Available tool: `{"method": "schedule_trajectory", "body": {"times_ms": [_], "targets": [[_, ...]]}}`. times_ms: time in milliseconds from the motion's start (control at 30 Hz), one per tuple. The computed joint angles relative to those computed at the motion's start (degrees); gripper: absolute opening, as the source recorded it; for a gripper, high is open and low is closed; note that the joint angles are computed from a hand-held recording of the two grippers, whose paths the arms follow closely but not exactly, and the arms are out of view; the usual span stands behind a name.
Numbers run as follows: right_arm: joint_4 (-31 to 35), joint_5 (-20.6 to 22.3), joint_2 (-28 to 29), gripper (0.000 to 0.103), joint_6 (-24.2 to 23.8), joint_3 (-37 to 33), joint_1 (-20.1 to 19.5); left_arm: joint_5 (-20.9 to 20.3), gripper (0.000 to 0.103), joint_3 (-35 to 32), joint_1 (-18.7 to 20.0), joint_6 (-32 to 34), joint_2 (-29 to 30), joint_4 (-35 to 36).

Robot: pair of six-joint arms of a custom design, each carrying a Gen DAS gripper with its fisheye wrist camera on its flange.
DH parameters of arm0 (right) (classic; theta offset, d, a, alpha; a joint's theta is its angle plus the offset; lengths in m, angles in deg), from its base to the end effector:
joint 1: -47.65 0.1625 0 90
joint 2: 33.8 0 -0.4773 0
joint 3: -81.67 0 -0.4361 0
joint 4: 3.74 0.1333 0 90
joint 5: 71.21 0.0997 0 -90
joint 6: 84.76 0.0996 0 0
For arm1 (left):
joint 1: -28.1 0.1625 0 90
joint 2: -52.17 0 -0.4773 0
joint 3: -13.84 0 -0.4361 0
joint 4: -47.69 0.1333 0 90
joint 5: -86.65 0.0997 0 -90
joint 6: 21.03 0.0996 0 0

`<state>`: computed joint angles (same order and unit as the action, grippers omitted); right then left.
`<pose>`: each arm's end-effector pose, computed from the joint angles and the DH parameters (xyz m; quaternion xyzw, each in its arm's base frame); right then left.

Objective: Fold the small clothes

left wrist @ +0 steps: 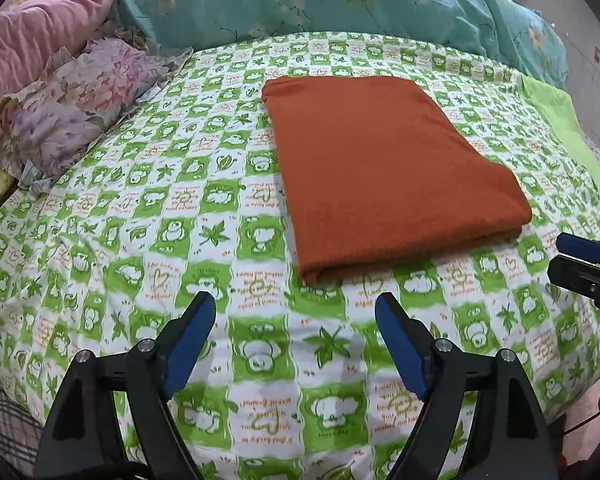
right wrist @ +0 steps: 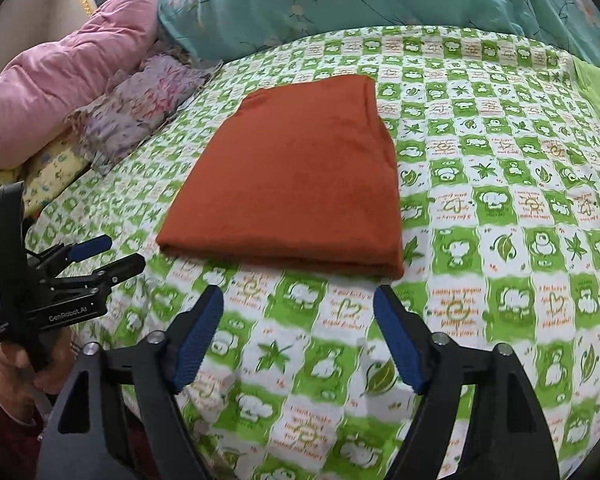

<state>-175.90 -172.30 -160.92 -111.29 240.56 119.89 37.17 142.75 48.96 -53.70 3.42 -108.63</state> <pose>0.0411 -0.2458 0.3280 0.0278 -0.9011 0.3595 0.2407 -0.3667 -0.3517 -0.0057 0.3310 0.8715 -0.1955 0.3045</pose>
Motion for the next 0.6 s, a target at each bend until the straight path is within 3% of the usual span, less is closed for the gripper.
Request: {"method": "schedule_trajectory", "body": {"times_ms": [300, 600], "targets": [[-2.15, -0.54, 3.28, 0.084, 0.28, -0.35, 0.67, -0.47, 0.083, -0.31, 0.48, 0.32, 0.69, -0.22], [-7.63, -2.07, 10.15, 0.085, 1.71, -1.76, 2.61, 0.85, 0.083, -2.94, 0.93, 0.95, 2.37, 0.41]]}}
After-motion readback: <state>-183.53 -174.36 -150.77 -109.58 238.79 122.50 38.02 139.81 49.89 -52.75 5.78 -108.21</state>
